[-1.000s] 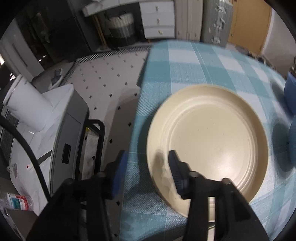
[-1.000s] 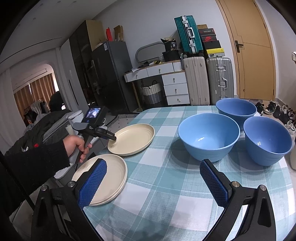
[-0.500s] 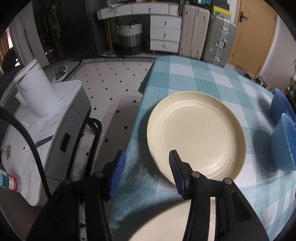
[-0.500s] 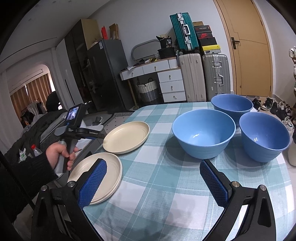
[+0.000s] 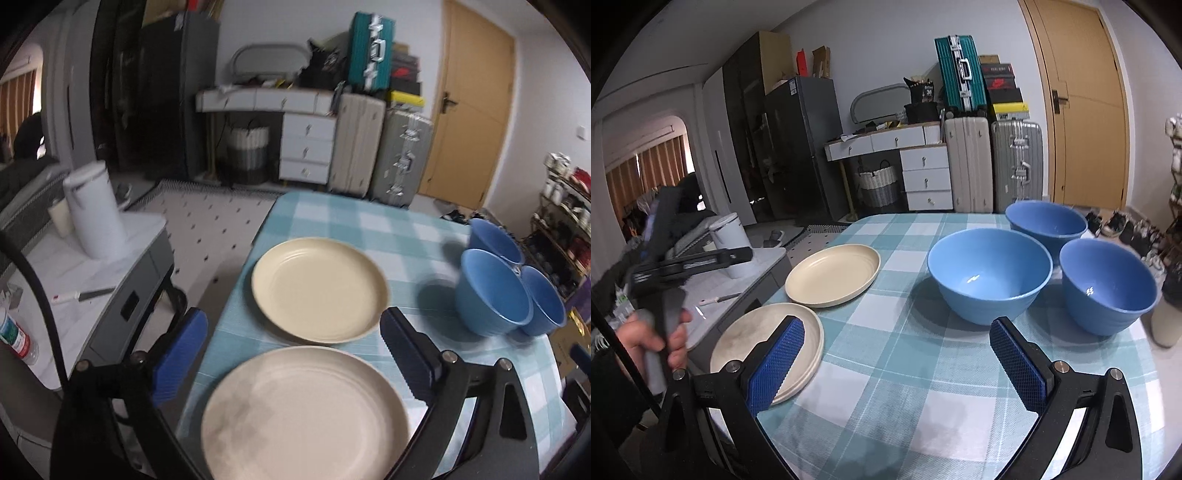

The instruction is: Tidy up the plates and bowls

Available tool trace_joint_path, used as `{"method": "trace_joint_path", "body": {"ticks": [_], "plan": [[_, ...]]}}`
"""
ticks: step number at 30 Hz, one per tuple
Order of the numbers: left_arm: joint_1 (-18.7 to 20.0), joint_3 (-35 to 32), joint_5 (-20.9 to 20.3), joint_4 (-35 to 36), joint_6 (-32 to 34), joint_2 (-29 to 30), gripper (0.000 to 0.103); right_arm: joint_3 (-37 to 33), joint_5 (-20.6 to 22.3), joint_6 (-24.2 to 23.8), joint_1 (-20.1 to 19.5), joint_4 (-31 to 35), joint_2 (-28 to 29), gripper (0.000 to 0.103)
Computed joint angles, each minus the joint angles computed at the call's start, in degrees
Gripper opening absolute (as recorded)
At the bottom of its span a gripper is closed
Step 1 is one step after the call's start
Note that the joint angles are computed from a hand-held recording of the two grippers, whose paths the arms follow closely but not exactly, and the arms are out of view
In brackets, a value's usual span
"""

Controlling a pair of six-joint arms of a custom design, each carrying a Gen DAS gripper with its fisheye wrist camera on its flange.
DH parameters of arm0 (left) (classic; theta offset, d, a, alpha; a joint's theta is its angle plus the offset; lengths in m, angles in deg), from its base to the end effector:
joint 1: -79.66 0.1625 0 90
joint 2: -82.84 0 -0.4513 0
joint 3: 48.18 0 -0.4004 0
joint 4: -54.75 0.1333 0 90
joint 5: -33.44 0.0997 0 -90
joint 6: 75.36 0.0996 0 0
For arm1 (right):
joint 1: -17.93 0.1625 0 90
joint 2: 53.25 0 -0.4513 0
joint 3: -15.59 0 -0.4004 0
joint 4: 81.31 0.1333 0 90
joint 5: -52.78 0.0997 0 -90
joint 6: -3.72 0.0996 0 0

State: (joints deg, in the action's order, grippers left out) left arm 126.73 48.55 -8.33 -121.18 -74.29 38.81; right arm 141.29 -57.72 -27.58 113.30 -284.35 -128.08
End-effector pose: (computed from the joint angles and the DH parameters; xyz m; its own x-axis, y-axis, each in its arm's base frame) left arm -0.3158 -0.6443 0.1568 -0.7553 0.1659 -0.6340 0.5839 0.6095 -0.5363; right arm 0.1448 -0.4884 0.3321 -0.7989 -0.0529 0.5991 -0.5369 0.5118 -0.6707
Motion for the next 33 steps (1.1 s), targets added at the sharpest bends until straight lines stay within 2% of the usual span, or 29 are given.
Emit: {"method": "trace_joint_path", "body": {"ticks": [4,6,9,12,15,17,20,24,33], "plan": [[-1.5,1.8,0.4,-3.6,1.3,-0.5,0.103,0.6,-0.4,-1.7,0.7,-4.3,1.1,0.102],[-1.4,1.3,1.3,1.8,-4.8,-1.5,0.103,0.8,0.0,-2.9,1.2,-6.9,1.8,0.102],[-0.2,0.2,-1.2,9.3,-13.6,-3.2,0.103,0.6,2.5,-4.4,2.0,-9.0,2.2,0.102],[0.5,-0.9,0.1,9.9,-15.0,-3.0,0.103,-1.6,4.5,-5.6,4.0,-7.4,2.8,0.102],[1.8,-2.9,0.0,12.0,-15.0,-2.3,0.103,-6.4,5.3,-9.8,7.4,-7.0,5.6,0.102],[2.9,-4.4,0.0,11.2,-13.8,-1.3,0.103,-10.0,6.0,-11.1,8.9,-4.5,7.0,0.102],[4.3,-7.1,0.4,10.4,-10.5,0.3,0.103,-17.6,4.5,-10.7,11.1,2.1,10.1,0.102],[6.5,-11.8,0.7,12.3,-7.8,2.6,0.103,-27.7,4.3,-4.7,11.3,12.0,14.3,0.102],[10.5,-22.4,-2.6,23.5,-8.7,7.1,0.103,-55.4,3.2,19.2,6.8,52.0,27.9,0.102]]}}
